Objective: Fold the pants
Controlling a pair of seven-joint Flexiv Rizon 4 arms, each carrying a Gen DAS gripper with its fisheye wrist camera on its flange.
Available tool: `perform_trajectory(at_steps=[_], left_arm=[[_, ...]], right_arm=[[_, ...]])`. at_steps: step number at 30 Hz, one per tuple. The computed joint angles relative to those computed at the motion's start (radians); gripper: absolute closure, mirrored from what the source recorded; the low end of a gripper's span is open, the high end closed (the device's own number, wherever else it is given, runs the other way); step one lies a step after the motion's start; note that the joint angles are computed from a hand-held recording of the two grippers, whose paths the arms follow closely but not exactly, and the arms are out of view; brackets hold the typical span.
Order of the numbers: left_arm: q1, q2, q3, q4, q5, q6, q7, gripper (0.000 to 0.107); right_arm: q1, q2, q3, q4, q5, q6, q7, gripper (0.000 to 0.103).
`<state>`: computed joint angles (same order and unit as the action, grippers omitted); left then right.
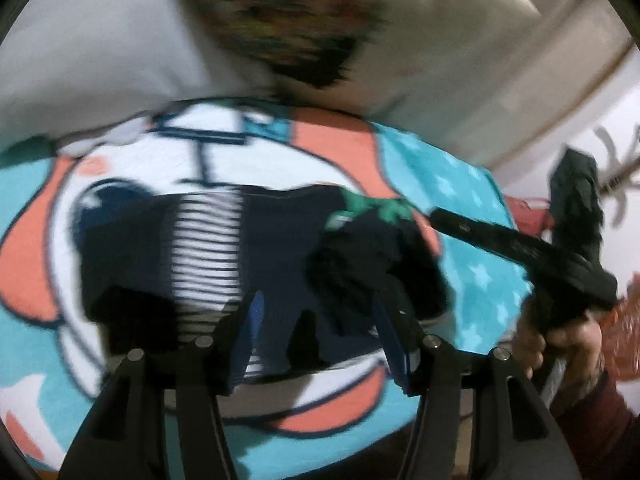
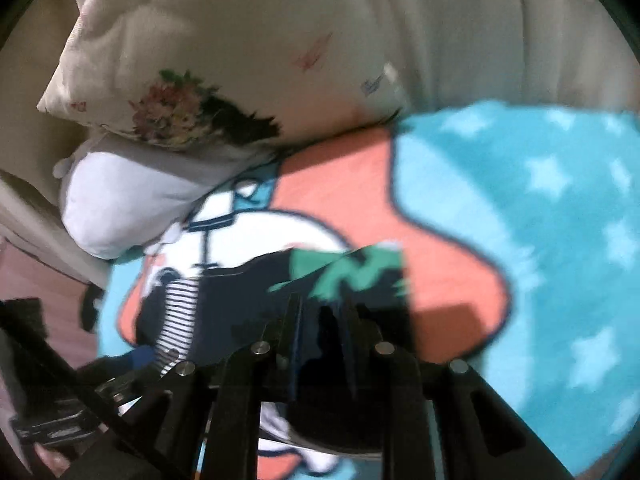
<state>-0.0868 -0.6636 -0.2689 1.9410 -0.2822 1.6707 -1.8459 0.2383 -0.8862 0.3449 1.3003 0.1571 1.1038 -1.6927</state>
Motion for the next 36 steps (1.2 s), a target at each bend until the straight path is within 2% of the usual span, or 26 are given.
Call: perform_trajectory(at_steps=[3,6,8,10,11,13,18,21,23,25,28,31,35,36], left_arm=[[-0.039,-0.064,0.003,-0.094,0.0,-0.038,0.02,0.052],[-0.157,-0.118,0.135,-0.201,-0.028,-0.164,-0.036,0.052],[-0.181,-0.153,0.161,-0.239,-0.047,-0.217,-0.069,0.052],[-0.201,-0.164,0.185,-0.245,-0.043,-0.2,-0.106,0.052],[-0.223,-0.162,0.211,-0.251,-0.039,-0.206,-0.13,0.052],[-0.265,-0.162,0.264,-0.264,-0.024,-0.225,-0.181,0.052],[-0.322,-0.176,0.332,-0.275,-0.001,-0.201,-0.312,0.052],[-0.34,-0.181,0.365,-0.3,0.021,-0.237,-0.362,0.05],[-0.358,-0.176,0.393,-0.317,0.037,-0.272,-0.408,0.05],[-0.39,-0.147,0.432,-0.291,0.068,-0.254,-0.468,0.05],[-0.463,-0.089,0.521,-0.212,0.11,-0.19,-0.589,0.05],[-0.583,-0.03,0.665,-0.098,0.13,-0.169,-0.766,0.049],[-0.716,0.015,0.818,0.021,0.168,-0.185,-0.962,0.049],[-0.726,0.024,0.83,0.042,0.175,-0.185,-0.994,0.049]], right_arm=[[-0.006,-0.027,0.01,-0.046,-0.01,-0.065,-0.031,0.082],[0.018,-0.095,-0.004,-0.138,-0.029,-0.159,-0.054,0.082],[0.045,-0.144,-0.046,-0.192,-0.056,-0.188,-0.022,0.086],[0.014,-0.159,-0.017,-0.215,-0.002,-0.184,-0.037,0.086],[0.0,-0.149,-0.007,-0.199,-0.009,-0.176,-0.018,0.085],[0.0,-0.094,-0.029,-0.117,0.018,-0.098,-0.062,0.08],[-0.065,0.019,0.028,0.092,0.019,-0.034,-0.257,0.08],[-0.029,0.027,-0.022,0.177,-0.044,0.01,-0.304,0.08],[-0.038,0.023,-0.01,0.198,-0.056,0.057,-0.335,0.08],[-0.045,0.033,-0.002,0.188,-0.071,0.017,-0.33,0.079],[-0.11,0.046,0.074,0.169,-0.01,0.005,-0.39,0.073],[-0.13,0.048,0.102,0.143,0.027,-0.019,-0.434,0.073],[-0.082,0.022,0.087,0.095,0.046,-0.068,-0.44,0.073],[-0.068,0.007,0.083,0.075,0.049,-0.091,-0.433,0.073]])
